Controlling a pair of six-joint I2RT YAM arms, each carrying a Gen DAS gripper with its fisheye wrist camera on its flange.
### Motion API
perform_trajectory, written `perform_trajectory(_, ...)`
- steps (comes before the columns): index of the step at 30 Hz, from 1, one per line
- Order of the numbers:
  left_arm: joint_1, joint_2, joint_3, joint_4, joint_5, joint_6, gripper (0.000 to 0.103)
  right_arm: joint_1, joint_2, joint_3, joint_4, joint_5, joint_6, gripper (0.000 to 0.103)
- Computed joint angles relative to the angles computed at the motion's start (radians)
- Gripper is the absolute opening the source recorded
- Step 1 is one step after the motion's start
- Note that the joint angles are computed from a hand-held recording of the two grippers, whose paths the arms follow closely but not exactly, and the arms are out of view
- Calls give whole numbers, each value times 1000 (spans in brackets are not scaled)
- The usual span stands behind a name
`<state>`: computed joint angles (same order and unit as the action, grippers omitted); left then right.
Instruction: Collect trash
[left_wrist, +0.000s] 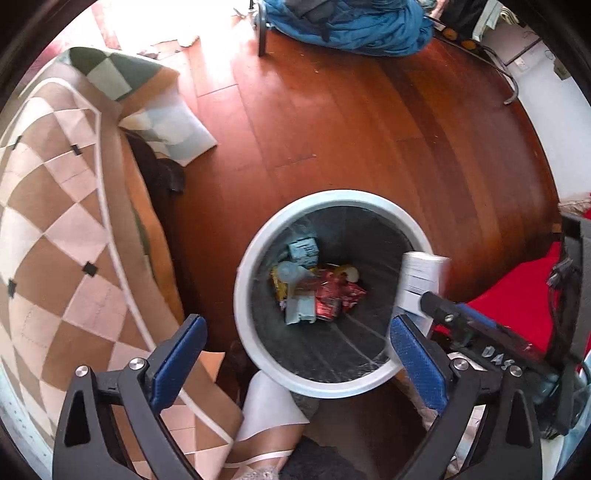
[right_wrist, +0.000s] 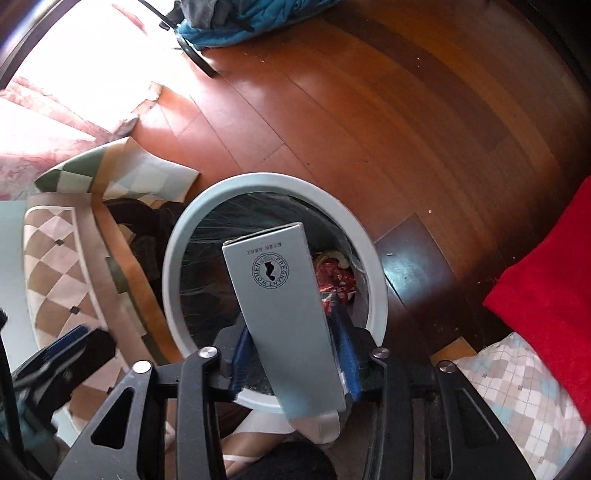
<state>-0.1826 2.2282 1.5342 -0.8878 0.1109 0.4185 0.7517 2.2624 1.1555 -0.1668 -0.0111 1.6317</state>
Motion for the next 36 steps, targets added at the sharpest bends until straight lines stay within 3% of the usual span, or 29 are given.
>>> perform_trajectory(2,11,-18,-13,20,-23,0,102,3,-5,19,-45,21,4,78)
perform_trajectory(5,27,-72,-53,42,-46,18,102,14,-27,50,-137,45,1,80)
perform_trajectory(9,46,-160,-122,69,-67,53,102,55,-79,81,-266,81,28,102)
perform_trajectory(19,128,-421,-203,-30,-5,134,102,226,-245,232,-599,193,133,103)
perform_trajectory(27,240,-590,-101,-285,132,257,102,348,-320,448,-838,307,186,103)
perform_trajectory(36,395,-605,153,-646,279,449,102,479,-257,869,-1179,414,231,103)
